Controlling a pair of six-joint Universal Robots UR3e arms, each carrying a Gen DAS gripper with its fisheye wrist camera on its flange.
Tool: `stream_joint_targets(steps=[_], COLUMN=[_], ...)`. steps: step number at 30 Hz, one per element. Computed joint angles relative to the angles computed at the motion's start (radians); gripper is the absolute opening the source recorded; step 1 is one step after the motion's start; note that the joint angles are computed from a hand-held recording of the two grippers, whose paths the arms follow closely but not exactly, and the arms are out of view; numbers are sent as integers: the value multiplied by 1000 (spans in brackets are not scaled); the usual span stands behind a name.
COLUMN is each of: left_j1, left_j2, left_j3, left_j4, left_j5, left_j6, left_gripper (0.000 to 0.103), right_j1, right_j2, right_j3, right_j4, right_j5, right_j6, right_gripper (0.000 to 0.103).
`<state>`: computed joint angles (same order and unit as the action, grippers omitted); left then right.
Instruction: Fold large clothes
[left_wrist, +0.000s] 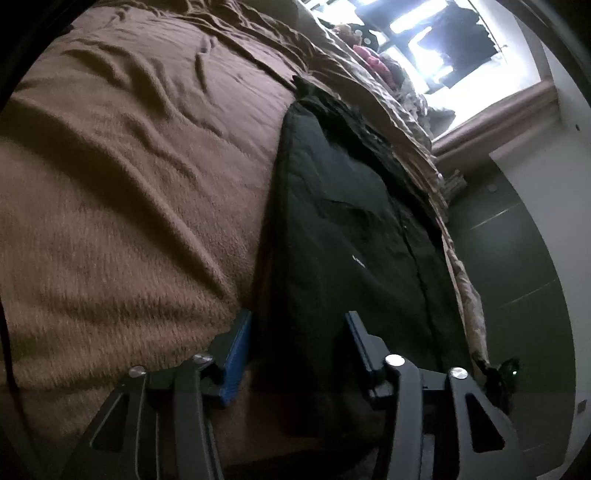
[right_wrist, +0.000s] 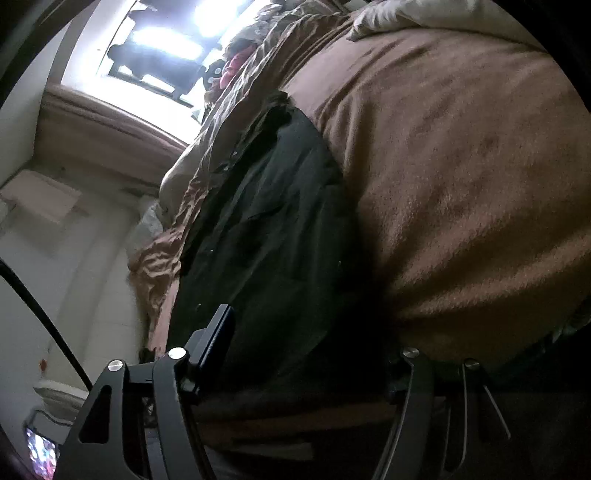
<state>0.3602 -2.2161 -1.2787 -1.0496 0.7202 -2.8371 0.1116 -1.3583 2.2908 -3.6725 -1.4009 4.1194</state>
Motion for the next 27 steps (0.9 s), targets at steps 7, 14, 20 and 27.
stream_joint_targets(steps=[7, 14, 20, 27], left_j1=[10, 63, 174, 325], left_j2=[56, 236, 374, 575], left_j3=[-44, -152, -183, -215], left_j4=[21, -2, -185, -531], left_j5=[4, -71, -192, -282], left_j6=[-50, -18, 90, 314], left_gripper=[12, 7, 7, 7], right_j1=[20, 146, 278, 515], right_j2=[3, -160, -282, -359], right_j3=[40, -63, -97, -95], right_j4=[-95, 86, 164, 198], right_j5=[-33, -156, -284, -499], right_j6=[23, -24, -51, -95], right_gripper=[6, 4, 4, 4])
